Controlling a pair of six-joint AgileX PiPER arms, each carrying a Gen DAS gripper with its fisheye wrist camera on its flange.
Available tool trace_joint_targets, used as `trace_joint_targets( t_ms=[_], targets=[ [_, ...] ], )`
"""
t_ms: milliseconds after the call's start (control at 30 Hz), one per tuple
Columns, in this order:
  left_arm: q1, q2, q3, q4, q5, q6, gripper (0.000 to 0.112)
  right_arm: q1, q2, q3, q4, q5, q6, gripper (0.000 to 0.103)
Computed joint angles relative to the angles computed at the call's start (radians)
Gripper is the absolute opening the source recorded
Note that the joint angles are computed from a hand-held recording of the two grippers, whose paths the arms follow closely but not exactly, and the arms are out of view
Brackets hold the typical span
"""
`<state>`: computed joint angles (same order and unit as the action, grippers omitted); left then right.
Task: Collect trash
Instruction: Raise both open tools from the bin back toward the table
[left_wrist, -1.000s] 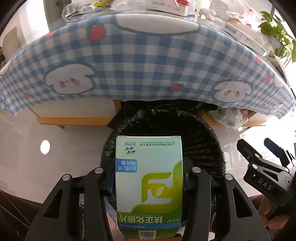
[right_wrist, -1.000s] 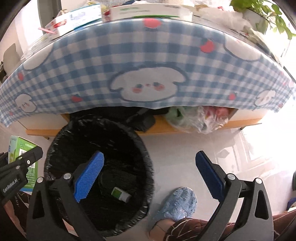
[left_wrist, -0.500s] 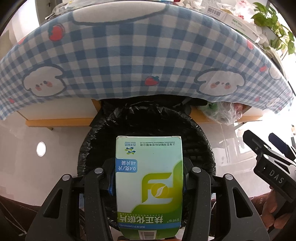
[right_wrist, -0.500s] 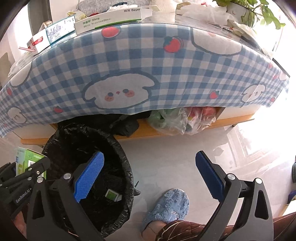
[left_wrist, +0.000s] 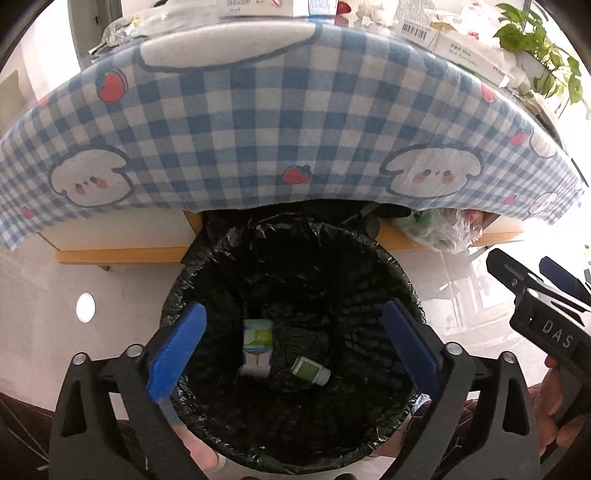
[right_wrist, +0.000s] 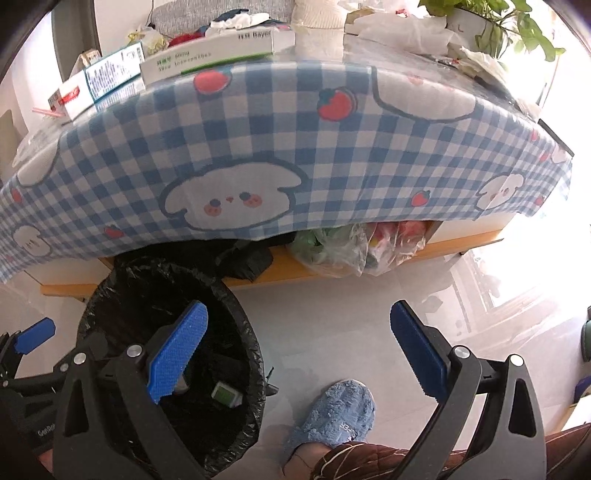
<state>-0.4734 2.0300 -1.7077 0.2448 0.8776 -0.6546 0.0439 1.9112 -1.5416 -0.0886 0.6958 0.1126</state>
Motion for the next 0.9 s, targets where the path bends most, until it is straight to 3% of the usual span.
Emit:
trace_joint_targets(
  t_ms=[333,900],
  targets=[
    [0.016,-0.071,0.018,0.062,0.015,-0.043,0.097,0.010,-0.030,-0.041,0.024,0.022,-0.006,0.095],
    [0.050,-0.143,-0.166,0.048,0.224,0.061,0.097,0.053,-0.078,-0.162,-0.055,0.113,0.009,0.095]
  ],
)
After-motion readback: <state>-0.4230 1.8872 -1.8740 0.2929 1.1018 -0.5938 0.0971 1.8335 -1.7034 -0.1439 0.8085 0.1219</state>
